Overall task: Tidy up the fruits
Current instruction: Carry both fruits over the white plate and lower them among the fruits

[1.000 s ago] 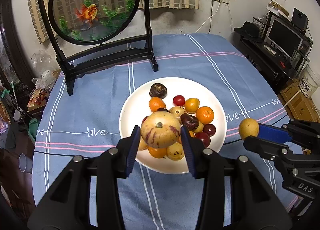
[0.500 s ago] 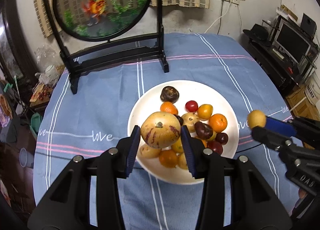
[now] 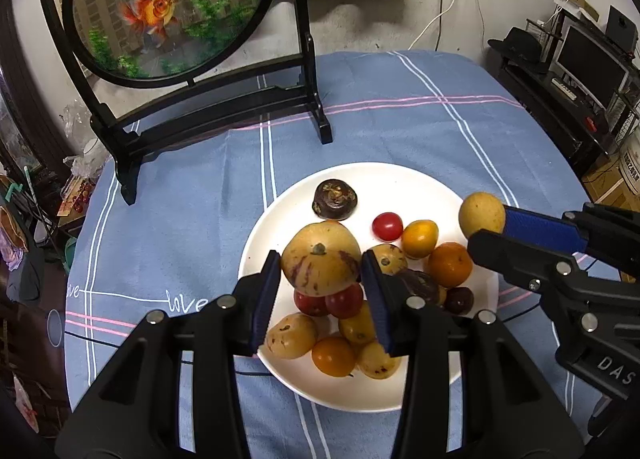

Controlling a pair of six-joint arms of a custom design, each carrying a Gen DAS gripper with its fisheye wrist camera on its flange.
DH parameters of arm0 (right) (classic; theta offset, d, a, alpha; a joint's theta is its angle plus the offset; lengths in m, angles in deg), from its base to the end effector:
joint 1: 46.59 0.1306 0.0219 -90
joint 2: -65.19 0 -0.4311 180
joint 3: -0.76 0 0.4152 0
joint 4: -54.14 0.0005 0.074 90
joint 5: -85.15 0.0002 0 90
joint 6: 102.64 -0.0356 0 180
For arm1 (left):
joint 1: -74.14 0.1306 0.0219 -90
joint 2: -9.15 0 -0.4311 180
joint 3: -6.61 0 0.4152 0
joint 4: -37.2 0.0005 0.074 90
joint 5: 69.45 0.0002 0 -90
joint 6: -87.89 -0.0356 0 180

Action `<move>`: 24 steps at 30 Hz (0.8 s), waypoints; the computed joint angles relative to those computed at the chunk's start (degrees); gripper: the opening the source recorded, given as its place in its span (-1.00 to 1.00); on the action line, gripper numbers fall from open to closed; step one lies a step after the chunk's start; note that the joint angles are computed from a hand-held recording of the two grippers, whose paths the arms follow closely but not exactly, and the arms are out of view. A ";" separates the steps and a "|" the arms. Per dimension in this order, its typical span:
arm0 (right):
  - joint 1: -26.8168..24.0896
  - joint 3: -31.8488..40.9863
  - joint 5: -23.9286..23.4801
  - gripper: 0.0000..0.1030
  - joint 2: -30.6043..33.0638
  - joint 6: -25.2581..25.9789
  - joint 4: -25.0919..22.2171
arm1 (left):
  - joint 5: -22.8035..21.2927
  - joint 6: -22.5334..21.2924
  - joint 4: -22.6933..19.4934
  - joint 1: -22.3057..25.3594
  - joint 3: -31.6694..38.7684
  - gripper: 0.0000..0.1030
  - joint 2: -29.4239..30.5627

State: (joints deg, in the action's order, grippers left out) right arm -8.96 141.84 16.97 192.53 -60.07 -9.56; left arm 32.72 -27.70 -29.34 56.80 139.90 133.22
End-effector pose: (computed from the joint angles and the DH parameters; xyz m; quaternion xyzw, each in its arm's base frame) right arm 0.6066 0.4503 0.4899 0.1434 0.9137 0.0962 0.3679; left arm 0.6962 -0.2258 0.4625 0.3769 0.8771 -0.0813 0.2863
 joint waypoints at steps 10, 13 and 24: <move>-1.48 1.56 -1.99 -0.54 1.75 0.81 0.07 | -0.25 0.46 -1.32 -0.46 3.09 -0.18 2.82; -1.77 1.75 -2.35 -0.54 2.00 0.84 0.25 | -0.42 0.70 -1.74 -0.60 3.98 -0.18 3.60; -2.39 3.97 -3.82 -0.54 3.62 1.65 -0.85 | -0.61 1.35 -2.42 -0.79 5.16 -0.18 4.90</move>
State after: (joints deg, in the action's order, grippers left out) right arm -11.35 145.81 13.15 196.15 -58.42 -10.41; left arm 32.12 -26.35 -31.76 56.01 145.06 138.12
